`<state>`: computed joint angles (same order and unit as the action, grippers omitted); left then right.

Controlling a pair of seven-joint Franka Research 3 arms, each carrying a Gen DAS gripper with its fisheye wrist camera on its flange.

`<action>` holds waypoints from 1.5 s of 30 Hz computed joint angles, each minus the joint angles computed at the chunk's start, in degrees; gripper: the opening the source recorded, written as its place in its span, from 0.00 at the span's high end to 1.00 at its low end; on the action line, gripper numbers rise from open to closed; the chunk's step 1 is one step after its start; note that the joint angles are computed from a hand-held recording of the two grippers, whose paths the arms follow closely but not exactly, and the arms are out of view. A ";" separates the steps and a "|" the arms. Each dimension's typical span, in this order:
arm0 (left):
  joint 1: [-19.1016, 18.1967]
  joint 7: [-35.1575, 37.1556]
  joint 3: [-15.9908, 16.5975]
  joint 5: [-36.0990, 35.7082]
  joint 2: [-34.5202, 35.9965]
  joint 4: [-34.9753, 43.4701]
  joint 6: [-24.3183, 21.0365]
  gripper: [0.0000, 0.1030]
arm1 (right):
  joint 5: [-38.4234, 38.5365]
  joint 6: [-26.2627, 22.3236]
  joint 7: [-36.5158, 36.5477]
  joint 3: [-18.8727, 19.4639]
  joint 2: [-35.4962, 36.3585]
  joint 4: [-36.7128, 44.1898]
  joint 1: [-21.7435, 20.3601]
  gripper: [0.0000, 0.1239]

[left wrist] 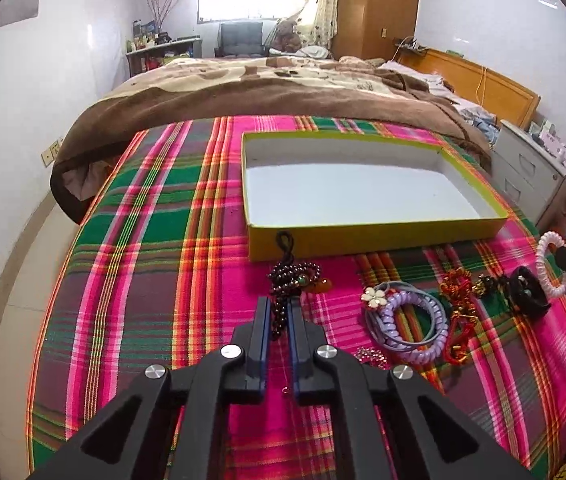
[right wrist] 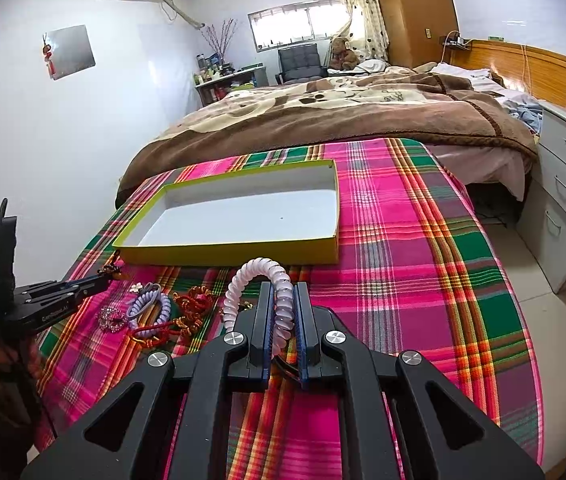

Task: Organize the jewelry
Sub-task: 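Carry the hair tie and beaded bracelet over the white box with both grippers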

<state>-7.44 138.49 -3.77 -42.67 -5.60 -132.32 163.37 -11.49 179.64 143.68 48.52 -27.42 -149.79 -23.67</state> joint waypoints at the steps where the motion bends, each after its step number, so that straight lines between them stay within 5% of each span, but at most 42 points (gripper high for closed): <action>1: -0.10 0.80 0.22 -1.09 -0.46 -0.28 -0.04 0.93 | 0.00 0.06 0.06 0.00 -0.09 -0.03 -0.03 0.92; 17: -1.02 4.43 0.21 -6.49 0.95 7.40 -3.08 0.93 | -4.12 -2.54 0.00 0.61 3.13 6.56 -4.87 0.92; 24: 2.19 1.41 -3.09 -4.65 6.96 14.63 -4.61 0.93 | -12.15 -4.70 3.27 2.80 9.57 12.68 -11.38 0.92; 31: 5.35 -6.97 -6.44 3.23 14.81 22.85 -6.75 0.93 | -28.41 -12.65 9.74 9.26 22.55 22.73 -19.05 0.92; 37: 7.35 -12.21 -9.29 9.95 19.66 26.91 -6.04 0.93 | -38.92 -19.90 13.46 6.18 33.41 29.57 -14.67 0.92; 45: 8.98 -19.18 -11.25 17.47 23.48 29.72 -7.04 0.93 | -41.24 -25.13 11.16 -0.58 39.22 34.42 -6.49 0.92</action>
